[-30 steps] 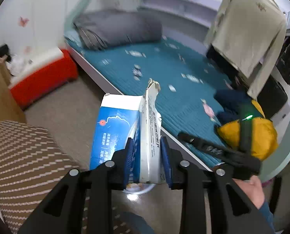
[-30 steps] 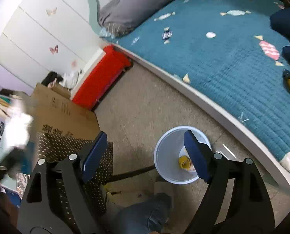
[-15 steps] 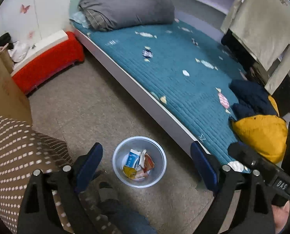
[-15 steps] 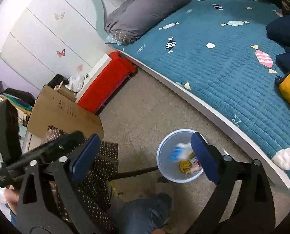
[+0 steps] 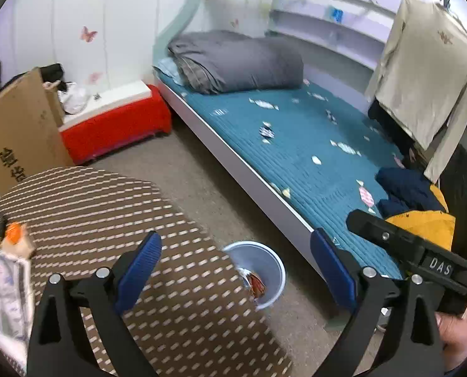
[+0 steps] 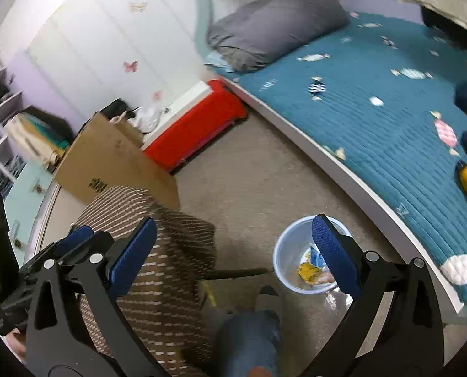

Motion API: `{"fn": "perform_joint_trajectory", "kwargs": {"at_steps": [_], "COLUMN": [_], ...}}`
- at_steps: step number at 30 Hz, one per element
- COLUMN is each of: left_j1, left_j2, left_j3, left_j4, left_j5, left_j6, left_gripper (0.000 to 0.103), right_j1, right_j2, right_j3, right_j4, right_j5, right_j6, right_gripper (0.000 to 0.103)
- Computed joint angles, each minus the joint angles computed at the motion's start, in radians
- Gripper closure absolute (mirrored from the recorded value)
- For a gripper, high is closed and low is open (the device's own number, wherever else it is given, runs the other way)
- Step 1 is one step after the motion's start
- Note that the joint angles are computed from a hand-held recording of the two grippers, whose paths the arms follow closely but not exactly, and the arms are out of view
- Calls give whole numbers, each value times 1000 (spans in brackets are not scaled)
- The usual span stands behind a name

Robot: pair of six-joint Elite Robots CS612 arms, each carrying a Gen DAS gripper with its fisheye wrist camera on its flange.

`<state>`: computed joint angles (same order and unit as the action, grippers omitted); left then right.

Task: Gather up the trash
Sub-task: 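Bring both tools back over the remaining table trash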

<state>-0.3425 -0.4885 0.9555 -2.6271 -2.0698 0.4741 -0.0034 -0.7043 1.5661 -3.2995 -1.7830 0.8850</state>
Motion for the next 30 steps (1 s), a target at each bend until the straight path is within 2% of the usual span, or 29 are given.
{"fn": "perform_joint_trajectory", "kwargs": {"at_steps": [7,11,16,25,30], "left_j1": [56,87,128,196,236], "left_j2": [-20,-16,-1,35,67], "left_j3": [24,16,-10,-53,-97], "left_j4": [-86,-123,-156,-196,-175], "left_j5": [-2,19,39,153,207], "left_j6": [-62,-100,-189,-297,-369], "left_gripper": [9,9,9,9,9], "right_j1": [46,71,101,150,178], "right_j2": [15,38,72,164,250], "right_j3": [-96,-169,-266,-486,-664], "right_j4": [56,105,173,334,462], "right_j5": [14,40,76,140,183], "right_j6": [-84,-141,-221,-347,-430], "right_gripper": [6,6,6,6,6]}}
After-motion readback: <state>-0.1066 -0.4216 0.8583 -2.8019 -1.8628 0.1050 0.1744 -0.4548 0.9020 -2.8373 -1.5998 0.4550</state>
